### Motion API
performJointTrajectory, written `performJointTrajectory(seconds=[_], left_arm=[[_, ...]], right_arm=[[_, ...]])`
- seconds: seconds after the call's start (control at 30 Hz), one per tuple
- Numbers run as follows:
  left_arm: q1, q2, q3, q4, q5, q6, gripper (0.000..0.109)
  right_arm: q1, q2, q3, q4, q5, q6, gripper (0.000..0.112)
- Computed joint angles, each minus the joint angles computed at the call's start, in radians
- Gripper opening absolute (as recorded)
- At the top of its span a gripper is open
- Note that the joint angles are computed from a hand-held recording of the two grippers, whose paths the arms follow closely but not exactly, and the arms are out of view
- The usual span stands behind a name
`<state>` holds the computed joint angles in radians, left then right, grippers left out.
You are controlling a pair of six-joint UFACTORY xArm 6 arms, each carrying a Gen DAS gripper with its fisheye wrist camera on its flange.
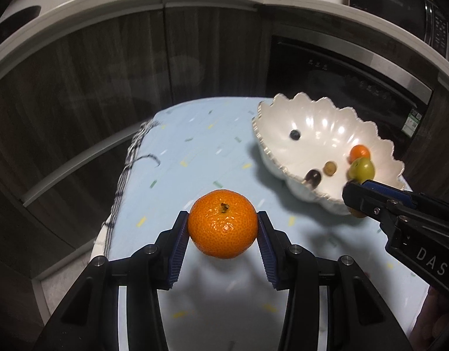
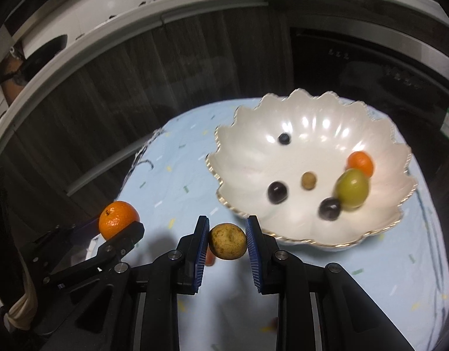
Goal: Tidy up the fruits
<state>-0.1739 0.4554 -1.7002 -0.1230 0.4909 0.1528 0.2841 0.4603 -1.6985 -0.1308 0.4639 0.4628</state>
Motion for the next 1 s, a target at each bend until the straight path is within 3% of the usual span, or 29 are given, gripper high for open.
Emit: performJointTrajectory(seconds=[0.6, 1.0], left_arm=[[-0.079, 0.133, -0.268, 0.004, 0.1, -0.021, 0.045], [-0.106, 0.335, -0.606, 0.052, 0.235, -0.058, 0.045]], right_arm=[[-0.097, -0.085, 0.046, -0.115, -0.002, 0.08, 0.027], [-0.147, -0.027, -0.045, -0.118, 0.022, 0.055, 0.027]])
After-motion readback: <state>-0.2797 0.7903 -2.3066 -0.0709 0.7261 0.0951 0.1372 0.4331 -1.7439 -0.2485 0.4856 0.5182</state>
